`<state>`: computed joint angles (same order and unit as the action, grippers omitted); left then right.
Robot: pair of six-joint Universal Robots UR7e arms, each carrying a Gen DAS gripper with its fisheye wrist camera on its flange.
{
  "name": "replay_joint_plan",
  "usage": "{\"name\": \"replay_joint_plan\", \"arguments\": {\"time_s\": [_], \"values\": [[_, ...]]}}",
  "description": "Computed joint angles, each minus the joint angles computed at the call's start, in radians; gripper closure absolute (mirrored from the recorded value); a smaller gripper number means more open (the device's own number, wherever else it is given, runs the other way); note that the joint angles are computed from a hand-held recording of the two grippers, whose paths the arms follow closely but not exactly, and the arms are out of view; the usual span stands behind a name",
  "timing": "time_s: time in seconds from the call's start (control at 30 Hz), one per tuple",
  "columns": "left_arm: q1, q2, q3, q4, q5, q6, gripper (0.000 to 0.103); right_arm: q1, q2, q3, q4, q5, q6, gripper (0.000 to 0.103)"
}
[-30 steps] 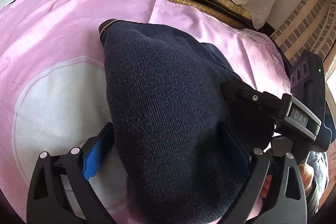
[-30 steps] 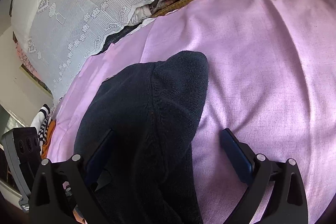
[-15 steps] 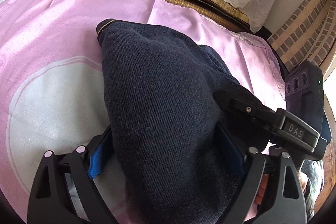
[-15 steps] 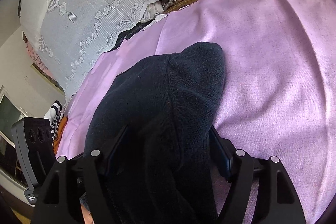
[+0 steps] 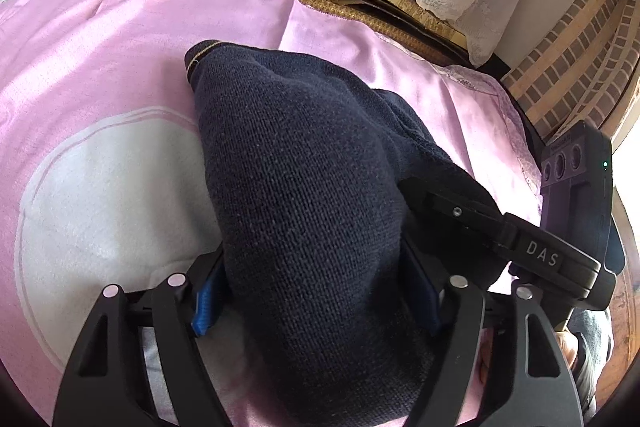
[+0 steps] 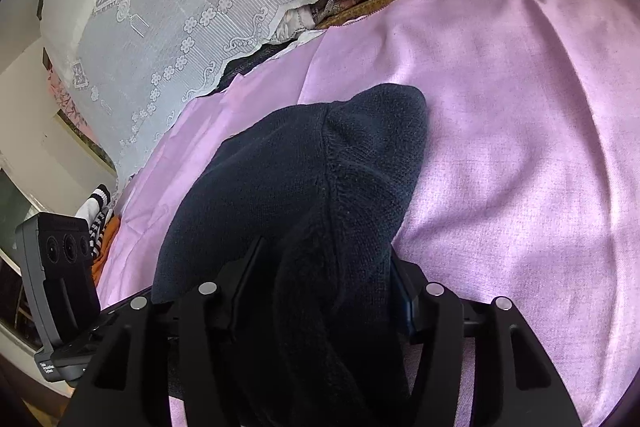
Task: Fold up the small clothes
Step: 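Lift the navy bundle with both grippers and carry it to the clothes stack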
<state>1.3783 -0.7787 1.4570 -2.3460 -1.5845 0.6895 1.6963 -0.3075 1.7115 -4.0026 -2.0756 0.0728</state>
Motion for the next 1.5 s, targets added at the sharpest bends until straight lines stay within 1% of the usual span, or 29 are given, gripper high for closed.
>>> {"name": "replay_joint_plan", "arguments": {"time_s": [0.07,0.1,0.2,0.27,0.37,0.43,0.57,0.67,0.73,0.83,0.97,1.17,1.3,1.5], "values": [[0.003,0.004,-0.011,0.018,-0.005,-0.008,0.028,-0.015,-0.011,0.016,0.002,0.037,0.024,0.044],[0.002,0.003,-0.007,0.012,-0.004,-0.005,0.028,-0.016,-0.011,0.018,0.002,0.041,0.026,0.044],[0.0,-0.008,0.017,-0.016,0.001,0.01,0.031,-0.009,-0.007,0.01,0.007,0.022,0.019,0.045],[0.001,-0.014,0.028,-0.03,-0.004,0.021,0.033,-0.002,-0.003,0.006,0.003,0.011,0.009,0.048],[0.0,-0.024,0.046,-0.059,-0.005,0.033,0.036,0.032,0.021,-0.033,-0.004,-0.072,-0.046,0.057],[0.001,-0.033,0.057,-0.076,-0.007,0.039,0.037,0.053,0.035,-0.055,-0.015,-0.118,-0.084,0.065],[0.003,-0.065,0.086,-0.105,-0.014,0.049,0.038,0.09,0.058,-0.086,-0.022,-0.168,-0.14,0.069],[0.009,-0.094,0.101,-0.121,-0.03,0.068,0.038,0.119,0.074,-0.111,-0.035,-0.188,-0.186,0.07],[0.015,-0.118,0.109,-0.127,-0.046,0.094,0.038,0.136,0.079,-0.116,-0.05,-0.181,-0.201,0.07],[0.023,-0.156,0.129,-0.153,-0.05,0.14,0.038,0.164,0.094,-0.141,-0.043,-0.174,-0.217,0.07],[0.042,-0.204,0.132,-0.172,-0.032,0.21,0.038,0.209,0.136,-0.22,0.018,-0.186,-0.258,0.07],[0.084,-0.252,0.06,-0.114,-0.01,0.256,0.038,0.265,0.207,-0.372,0.155,-0.163,-0.257,0.07],[0.112,-0.268,0.005,-0.104,-0.006,0.267,0.038,0.293,0.264,-0.51,0.266,-0.135,-0.248,0.07],[0.162,-0.252,-0.127,-0.063,-0.009,0.265,0.038,0.326,0.367,-0.758,0.453,-0.1,-0.247,0.07]]}}
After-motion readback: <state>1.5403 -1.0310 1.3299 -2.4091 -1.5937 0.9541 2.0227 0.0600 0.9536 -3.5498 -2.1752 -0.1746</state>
